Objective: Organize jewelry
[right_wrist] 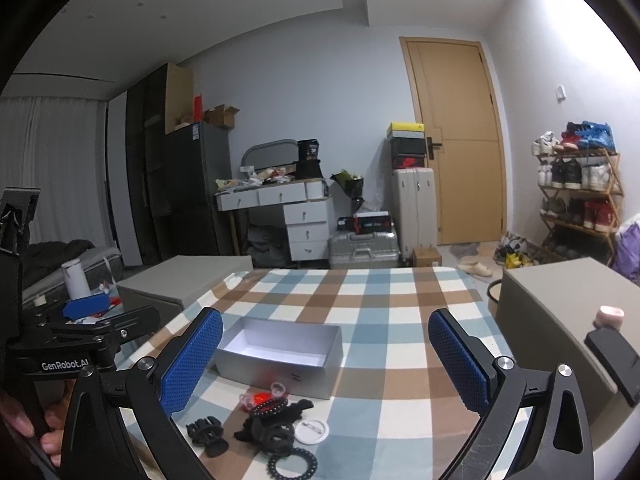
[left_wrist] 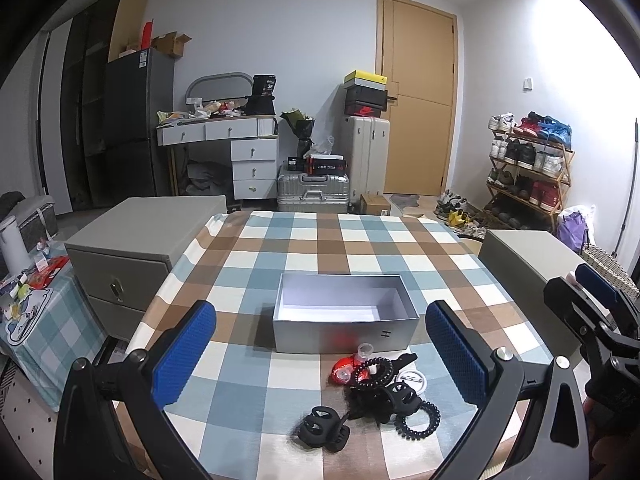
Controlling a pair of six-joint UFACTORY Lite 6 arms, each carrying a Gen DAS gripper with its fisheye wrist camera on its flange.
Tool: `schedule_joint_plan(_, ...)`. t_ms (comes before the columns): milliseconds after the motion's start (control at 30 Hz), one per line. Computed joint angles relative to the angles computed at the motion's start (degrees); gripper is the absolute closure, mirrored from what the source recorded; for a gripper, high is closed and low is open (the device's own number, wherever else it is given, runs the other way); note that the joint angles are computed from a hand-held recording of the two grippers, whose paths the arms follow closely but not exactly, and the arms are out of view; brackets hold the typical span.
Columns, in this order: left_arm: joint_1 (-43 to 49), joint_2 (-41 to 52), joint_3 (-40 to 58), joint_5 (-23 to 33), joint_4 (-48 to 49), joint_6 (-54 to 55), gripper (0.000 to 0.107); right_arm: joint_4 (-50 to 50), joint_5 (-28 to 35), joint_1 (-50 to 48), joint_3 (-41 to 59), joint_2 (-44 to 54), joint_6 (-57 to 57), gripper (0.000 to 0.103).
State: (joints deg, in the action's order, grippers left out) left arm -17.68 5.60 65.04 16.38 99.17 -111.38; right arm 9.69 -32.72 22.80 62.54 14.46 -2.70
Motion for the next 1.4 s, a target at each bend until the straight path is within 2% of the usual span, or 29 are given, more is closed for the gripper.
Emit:
schedule_joint_plan(833, -1.71, 0.29, -0.68, 2.34, 2.81, -0.66, 0.005, -1.23, 0.22, 0.34, -1.15, -1.01, 0.39, 0.000)
schedule_joint_plan(1400, -0.57, 1.71, -0.17, -0.15, 0.60, 0.34, 0.005, -2.19, 1.08, -0.33, -0.51, 0.17, 0.77, 0.000)
